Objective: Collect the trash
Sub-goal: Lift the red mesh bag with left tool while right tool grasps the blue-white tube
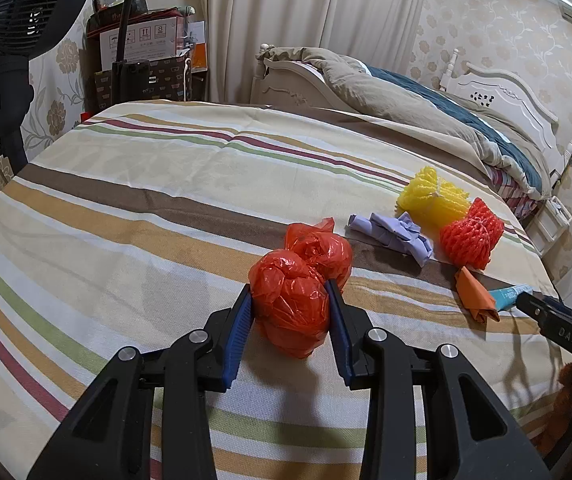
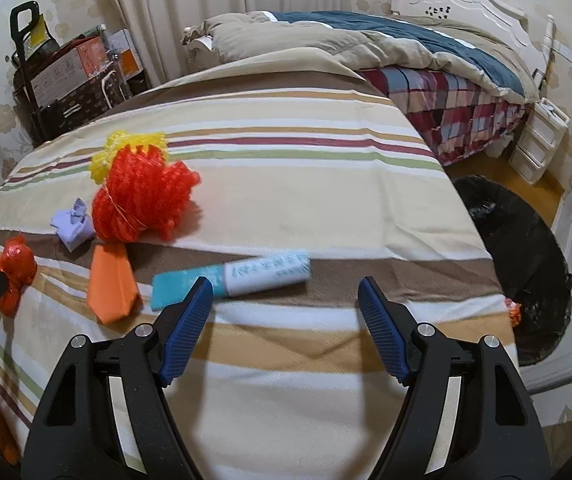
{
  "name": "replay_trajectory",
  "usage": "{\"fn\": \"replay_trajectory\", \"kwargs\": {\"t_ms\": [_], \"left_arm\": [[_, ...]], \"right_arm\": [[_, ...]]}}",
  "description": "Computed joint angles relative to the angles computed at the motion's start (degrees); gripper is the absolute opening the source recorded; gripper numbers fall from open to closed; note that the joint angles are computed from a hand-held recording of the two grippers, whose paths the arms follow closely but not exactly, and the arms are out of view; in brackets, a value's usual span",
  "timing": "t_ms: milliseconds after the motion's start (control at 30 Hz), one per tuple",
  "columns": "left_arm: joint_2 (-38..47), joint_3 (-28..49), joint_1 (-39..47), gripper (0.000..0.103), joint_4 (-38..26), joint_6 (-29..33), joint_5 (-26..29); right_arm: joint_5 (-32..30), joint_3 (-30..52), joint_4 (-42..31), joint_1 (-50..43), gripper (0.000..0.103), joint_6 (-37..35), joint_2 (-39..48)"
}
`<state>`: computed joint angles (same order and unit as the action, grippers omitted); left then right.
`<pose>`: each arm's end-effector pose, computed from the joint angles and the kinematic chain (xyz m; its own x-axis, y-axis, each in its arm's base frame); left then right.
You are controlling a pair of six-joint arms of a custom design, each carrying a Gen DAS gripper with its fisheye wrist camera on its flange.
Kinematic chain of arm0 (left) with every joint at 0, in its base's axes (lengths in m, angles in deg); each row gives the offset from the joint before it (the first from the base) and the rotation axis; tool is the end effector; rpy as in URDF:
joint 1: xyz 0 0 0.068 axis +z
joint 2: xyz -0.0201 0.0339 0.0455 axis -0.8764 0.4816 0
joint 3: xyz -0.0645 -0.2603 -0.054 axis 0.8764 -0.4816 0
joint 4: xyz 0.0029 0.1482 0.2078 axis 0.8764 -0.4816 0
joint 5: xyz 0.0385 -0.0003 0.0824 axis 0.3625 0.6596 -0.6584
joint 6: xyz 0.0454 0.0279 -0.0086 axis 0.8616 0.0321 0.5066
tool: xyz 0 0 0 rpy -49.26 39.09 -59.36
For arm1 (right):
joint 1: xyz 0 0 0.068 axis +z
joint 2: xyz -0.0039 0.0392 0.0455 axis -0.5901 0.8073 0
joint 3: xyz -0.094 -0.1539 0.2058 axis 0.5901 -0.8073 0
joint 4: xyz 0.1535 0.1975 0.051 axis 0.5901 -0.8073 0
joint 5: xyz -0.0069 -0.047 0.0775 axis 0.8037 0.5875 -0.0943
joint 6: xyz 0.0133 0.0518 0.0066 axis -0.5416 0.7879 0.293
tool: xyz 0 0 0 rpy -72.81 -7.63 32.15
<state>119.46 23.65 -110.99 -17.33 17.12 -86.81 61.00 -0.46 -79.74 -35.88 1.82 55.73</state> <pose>0.2355 -0.2435 0.1224 -0.6161 -0.3701 -0.6953 -0.3635 0.9167 -0.1659 0.3403 0.0092 0.1107 -0.7370 -0.2041 -0.6444 -0.2907 0.9564 0.0295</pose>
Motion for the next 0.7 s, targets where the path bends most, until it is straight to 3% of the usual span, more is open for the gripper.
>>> {"fn": "replay_trajectory", "kwargs": {"t_ms": [267,567,700], "left_arm": [[0.01,-0.13,-0.01,0.038,0.11,-0.01,0.04],[0.87,0.43,-0.08,0.038,-0.02,-0.04,0.32],[0.91,0.41,-0.06,0.038,0.14,-0.08,0.46]], "right_arm": [[3.42,3.27,-0.27,-0.57,0.073,0.57,3.07],[5.10,14.18,-3.73,0.88,0.073,3.29,10.08],[5.01,14.09,-2.58,1.39,0.073,4.03,9.92]]}}
